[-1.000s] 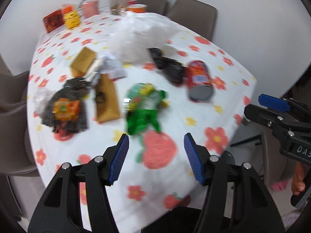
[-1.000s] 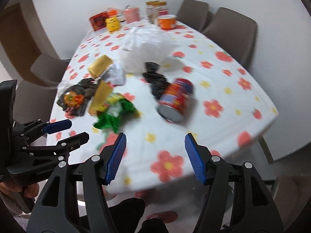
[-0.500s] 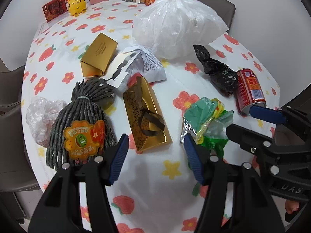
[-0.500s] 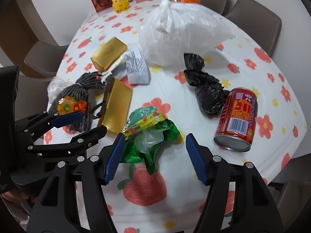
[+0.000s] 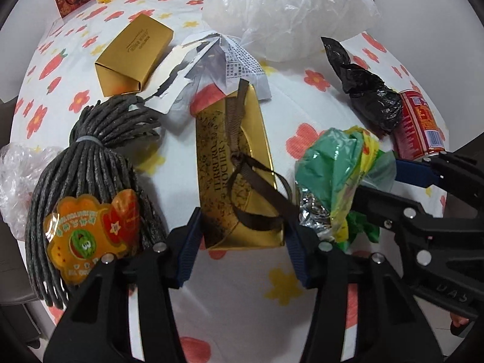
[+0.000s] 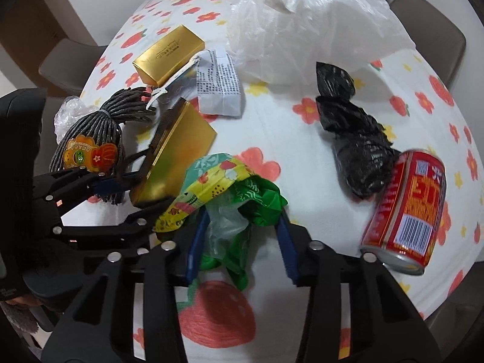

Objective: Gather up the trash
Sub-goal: 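Grasp the green candy bag with the right tool while the left tool grasps the gold box, then carry both items over the grey bin and open both tools to drop them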

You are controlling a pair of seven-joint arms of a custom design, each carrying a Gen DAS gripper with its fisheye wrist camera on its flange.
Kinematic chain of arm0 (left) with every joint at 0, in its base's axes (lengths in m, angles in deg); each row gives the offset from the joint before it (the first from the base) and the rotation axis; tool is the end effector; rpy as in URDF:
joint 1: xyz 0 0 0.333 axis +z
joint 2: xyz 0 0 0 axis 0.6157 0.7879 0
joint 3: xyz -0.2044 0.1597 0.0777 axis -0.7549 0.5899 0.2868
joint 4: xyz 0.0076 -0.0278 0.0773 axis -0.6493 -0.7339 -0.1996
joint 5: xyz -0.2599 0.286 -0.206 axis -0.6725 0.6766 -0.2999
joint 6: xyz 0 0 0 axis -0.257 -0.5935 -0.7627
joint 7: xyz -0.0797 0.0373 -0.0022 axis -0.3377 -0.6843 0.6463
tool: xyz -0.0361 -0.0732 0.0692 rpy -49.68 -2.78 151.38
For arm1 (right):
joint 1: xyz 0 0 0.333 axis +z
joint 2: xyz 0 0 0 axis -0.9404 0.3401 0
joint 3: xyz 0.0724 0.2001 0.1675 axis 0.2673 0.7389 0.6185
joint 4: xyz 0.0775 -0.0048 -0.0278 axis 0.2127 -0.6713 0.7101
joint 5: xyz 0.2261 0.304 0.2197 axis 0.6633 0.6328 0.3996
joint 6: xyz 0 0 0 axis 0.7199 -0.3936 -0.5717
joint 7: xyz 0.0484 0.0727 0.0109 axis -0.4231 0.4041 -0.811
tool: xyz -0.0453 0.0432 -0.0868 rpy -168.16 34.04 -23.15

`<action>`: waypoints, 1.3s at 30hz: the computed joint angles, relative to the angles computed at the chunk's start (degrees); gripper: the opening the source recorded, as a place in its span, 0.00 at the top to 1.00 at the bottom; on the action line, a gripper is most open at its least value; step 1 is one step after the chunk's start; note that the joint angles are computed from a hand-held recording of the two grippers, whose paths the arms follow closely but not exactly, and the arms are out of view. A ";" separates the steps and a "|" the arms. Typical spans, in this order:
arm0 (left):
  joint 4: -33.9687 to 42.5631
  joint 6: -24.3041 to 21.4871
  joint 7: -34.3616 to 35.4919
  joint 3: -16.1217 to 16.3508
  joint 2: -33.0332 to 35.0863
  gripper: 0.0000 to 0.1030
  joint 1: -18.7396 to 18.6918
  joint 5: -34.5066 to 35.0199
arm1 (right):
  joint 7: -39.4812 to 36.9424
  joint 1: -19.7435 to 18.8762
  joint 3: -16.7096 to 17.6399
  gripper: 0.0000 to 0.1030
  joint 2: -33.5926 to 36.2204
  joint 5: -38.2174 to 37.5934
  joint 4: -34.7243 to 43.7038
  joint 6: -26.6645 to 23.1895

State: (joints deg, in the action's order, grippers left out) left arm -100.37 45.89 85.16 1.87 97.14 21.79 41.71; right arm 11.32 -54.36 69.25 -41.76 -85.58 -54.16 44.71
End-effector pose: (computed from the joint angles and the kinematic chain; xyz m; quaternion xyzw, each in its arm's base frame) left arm 0.6693 -0.2999 0.5705 -0.6010 0.7768 -0.1787 0.0589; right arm 0.6404 0.2372 0.5966 -0.7638 0.6120 -0.0720 0.1920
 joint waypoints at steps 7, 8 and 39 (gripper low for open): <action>-4.01 2.65 -1.15 -0.09 -3.21 0.51 0.21 -0.12 | -2.10 -0.26 0.04 0.74 -0.31 0.60 0.47 0.36; -4.80 3.06 -1.12 -0.13 -3.99 0.51 0.15 0.19 | -2.19 -0.31 0.01 0.75 -0.61 0.69 0.26 0.57; 3.19 0.02 12.37 -5.35 -3.34 0.51 -6.50 -3.29 | 17.81 -3.78 -2.69 0.75 -40.63 -8.83 -39.87 7.25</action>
